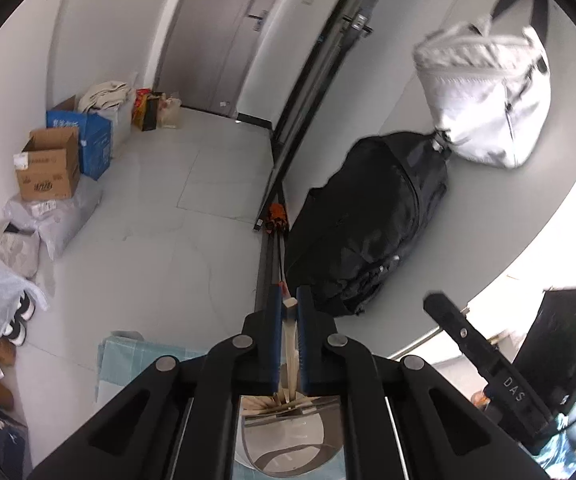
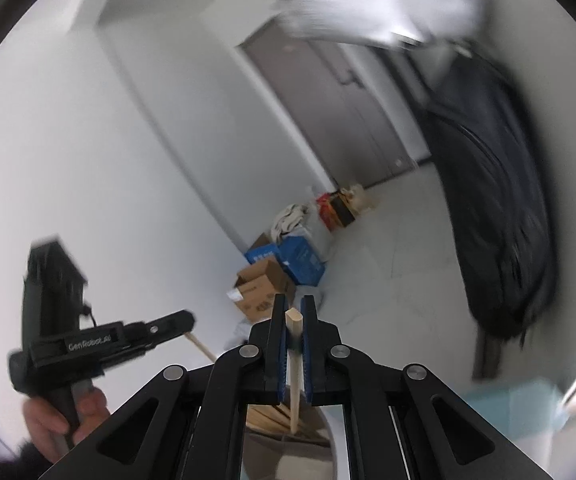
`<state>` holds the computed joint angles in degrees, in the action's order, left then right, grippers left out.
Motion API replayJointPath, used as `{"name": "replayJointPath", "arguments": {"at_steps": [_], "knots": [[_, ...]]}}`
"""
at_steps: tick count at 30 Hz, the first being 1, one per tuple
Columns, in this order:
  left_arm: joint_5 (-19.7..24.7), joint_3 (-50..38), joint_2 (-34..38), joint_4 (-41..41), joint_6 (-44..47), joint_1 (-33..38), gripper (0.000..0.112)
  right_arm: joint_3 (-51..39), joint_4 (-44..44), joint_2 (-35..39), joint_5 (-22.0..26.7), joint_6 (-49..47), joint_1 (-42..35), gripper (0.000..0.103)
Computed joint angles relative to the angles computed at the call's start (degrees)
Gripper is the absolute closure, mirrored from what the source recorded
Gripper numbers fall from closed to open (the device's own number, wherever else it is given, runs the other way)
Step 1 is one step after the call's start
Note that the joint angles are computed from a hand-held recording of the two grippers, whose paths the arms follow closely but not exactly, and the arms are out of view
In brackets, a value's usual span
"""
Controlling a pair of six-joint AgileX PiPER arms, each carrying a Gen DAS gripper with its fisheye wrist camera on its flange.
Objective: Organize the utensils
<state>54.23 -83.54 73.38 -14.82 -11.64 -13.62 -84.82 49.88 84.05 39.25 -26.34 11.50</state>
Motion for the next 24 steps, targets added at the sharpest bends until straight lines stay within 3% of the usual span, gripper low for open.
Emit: {"name": "replayJointPath", "arguments": {"at_steps": [5, 9, 12, 15, 17, 18, 20, 21, 24], "knots": [[-0.7, 1.2, -1.1, 0.2, 2.5, -1.4, 0.110, -8.9, -17.9, 3.1, 2.4, 5.1, 8.4, 0.098], [-0.1, 3.2, -1.5, -4.4, 7.4, 0.8, 0.110, -10.3, -18.1, 5.0, 6.5, 4.4, 9.3, 0.098], [0.7, 4.9, -2.2, -9.4, 11.5, 3.6, 0.110, -8.3, -17.3, 5.0, 6.9, 4.0, 9.4, 0.096], [2.6, 4.9, -3.0, -12.2, 13.6, 6.0, 0.109, -5.7, -13.3, 3.4, 7.5, 2.8, 8.0, 0.088], [4.0, 4.1, -3.4, -11.8, 12.7, 7.2, 0.100, -3.0, -12.6, 1.3, 6.2, 4.0, 7.4, 0.050], [4.7, 3.7, -3.4, -11.9, 12.2, 7.6, 0.095, -2.2, -10.5, 0.9, 6.1, 2.8, 6.6, 0.048], [5.6, 3.6, -4.3, -13.1, 11.7, 9.3, 0.071, -0.9, -11.1, -0.8, 6.2, 4.1, 6.3, 0.046], [5.3, 3.7, -4.8, -11.5, 9.9, 8.9, 0.065, -1.0, -11.7, -1.0, 6.6, 5.1, 6.2, 0.045], [5.1, 4.0, -6.1, -9.4, 7.4, 8.6, 0.061, 0.5, -10.8, -3.3, 7.0, 7.0, 5.1, 0.045]]}}
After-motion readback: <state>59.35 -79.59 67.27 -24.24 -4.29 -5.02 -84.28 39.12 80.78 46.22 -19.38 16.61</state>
